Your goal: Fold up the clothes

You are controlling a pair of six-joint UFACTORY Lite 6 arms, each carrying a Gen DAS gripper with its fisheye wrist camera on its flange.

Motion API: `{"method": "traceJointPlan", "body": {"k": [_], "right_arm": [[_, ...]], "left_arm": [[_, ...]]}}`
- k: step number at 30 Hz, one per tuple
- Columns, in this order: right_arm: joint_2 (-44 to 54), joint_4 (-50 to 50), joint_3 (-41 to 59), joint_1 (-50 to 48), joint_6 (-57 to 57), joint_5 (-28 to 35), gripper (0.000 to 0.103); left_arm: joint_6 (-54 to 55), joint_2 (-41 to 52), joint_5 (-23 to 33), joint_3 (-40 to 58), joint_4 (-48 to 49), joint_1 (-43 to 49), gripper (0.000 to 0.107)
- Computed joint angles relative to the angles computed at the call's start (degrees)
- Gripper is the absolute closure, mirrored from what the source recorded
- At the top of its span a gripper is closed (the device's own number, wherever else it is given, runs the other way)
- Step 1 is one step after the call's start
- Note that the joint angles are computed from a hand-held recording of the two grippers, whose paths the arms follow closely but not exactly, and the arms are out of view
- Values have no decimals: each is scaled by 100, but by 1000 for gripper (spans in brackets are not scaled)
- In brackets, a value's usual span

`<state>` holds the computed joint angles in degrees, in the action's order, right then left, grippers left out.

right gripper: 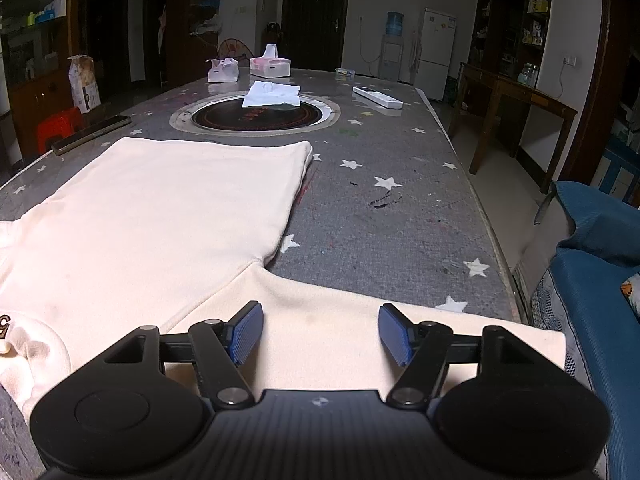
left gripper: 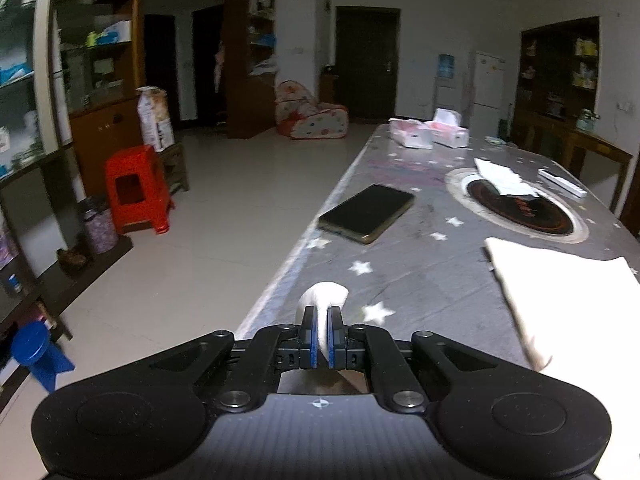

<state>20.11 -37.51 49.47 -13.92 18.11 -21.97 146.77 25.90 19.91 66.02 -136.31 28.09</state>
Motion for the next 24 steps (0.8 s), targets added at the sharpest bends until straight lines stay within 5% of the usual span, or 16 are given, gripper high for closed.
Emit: {"method": "traceJointPlan", "body": {"k": [18, 20, 22, 24], "right_arm": [[40, -380, 77, -56, 338, 5, 32], [45, -374, 66, -53, 332, -17, 32], [60, -397, 67, -62, 369, -41, 32], [68, -416, 69, -73, 395, -53, 32]], "left_arm": [[1845, 20, -437, -316, -1612, 296, 93], [1735, 58, -447, -181, -1472, 239, 87], [1613, 113, -462, -32, -1317, 184, 69], [1499, 308, -521, 200, -1138, 110, 69]]}}
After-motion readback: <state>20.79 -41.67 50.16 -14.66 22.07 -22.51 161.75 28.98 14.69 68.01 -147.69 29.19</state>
